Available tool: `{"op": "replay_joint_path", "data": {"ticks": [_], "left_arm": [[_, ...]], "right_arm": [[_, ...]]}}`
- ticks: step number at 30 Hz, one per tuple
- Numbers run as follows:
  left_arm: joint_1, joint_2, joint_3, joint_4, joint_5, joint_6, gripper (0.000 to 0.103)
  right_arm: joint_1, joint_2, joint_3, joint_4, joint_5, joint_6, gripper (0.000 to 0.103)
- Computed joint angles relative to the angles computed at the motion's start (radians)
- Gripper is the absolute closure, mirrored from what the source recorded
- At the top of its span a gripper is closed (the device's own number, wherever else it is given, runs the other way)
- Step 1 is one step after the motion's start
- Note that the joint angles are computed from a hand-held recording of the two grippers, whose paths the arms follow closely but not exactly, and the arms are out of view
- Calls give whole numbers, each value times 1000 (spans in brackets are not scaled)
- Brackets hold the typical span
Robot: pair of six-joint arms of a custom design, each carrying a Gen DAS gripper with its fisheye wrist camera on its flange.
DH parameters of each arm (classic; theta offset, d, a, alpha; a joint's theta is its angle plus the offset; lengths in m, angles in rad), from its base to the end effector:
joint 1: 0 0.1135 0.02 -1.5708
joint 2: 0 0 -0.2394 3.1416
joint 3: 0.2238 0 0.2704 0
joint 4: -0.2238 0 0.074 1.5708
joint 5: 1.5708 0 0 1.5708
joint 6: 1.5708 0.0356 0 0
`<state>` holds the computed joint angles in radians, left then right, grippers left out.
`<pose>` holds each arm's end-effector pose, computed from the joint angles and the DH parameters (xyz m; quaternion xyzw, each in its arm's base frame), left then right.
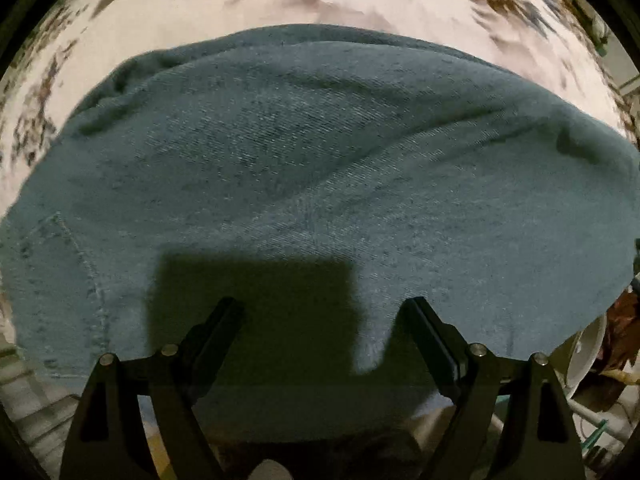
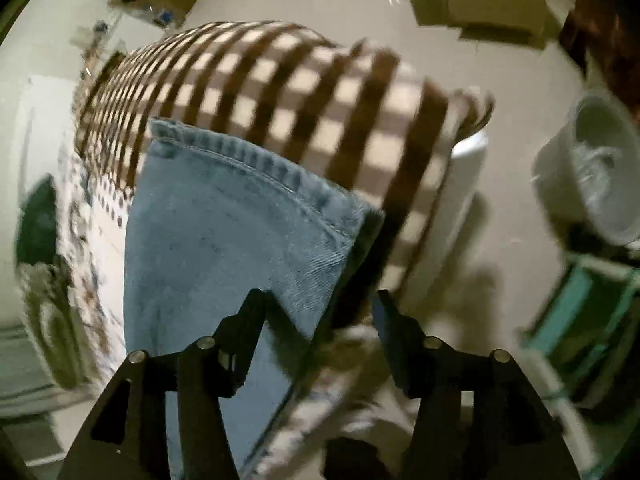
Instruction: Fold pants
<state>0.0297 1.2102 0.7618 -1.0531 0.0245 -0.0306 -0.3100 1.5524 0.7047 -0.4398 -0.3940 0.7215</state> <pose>0.2067 0.0053 0.1680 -0.0297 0.9989 -0.0123 0.0346 0.2565 -0.0678 0.0923 0.4548 0.8582 0.2180 0.0959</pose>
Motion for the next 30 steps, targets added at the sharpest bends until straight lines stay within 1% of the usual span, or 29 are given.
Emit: {"op": "replay_joint_path", "data": {"ticks": [2,3,4,5,6,7,10,11,12,13,14,15,18,19,21,23,24,25,26,29,30], "left_arm": [[25,-19,-20,27,18,15,14],[32,-26,-28,35,28,15,11],[37,-29,-34,42,35,15,7],[38,-30,-40,49,38,13,5],[35,-27,-44,56,41,8,1],[31,-21,-46,63,39,1,0],[0,-18,-57,96,3,-34,0],[16,3,-46,109,4,-26,0],[15,-2,-50,116,3,-41,0],[19,-2,-50,121,1,-50,0],[22,11,-42,127,-2,-55,0],[27,22,-36,133,-4,-54,0],[42,39,-27,151,-9,-60,0],[56,67,-11,166,-8,-49,0],[51,55,-19,170,-12,-60,0],[64,60,-13,166,-12,-45,0],[70,70,0,160,-11,-40,0],[58,88,6,166,-13,-52,0],[62,101,18,156,-12,-47,0],[63,160,91,115,-7,-47,0],[65,210,129,129,-5,-43,0]], "right_arm": [[-1,-61,-102,151,2,58,34],[-8,-126,-177,249,-5,92,34],[-23,-157,-223,315,-27,96,40],[-32,-183,-255,363,-43,94,43],[-36,-173,-261,380,-52,81,43],[-46,-158,-266,399,-67,71,43],[-73,-113,-275,472,-102,46,42],[-82,-112,-280,496,-118,44,42],[-93,-104,-284,536,-144,48,42],[-116,-96,-296,605,-197,50,44],[-118,-81,-288,645,-222,56,47],[-118,-63,-275,661,-227,40,47],[-105,65,-225,740,-273,52,45],[-101,108,-210,770,-281,65,45],[-94,166,-186,830,-284,92,45],[-74,182,-166,830,-268,100,46],[-63,179,-154,813,-255,89,49],[-57,171,-139,766,-234,68,74],[-45,169,-109,696,-196,47,88],[-11,144,-66,626,-135,67,92],[-4,111,-69,605,-124,66,93]]}}
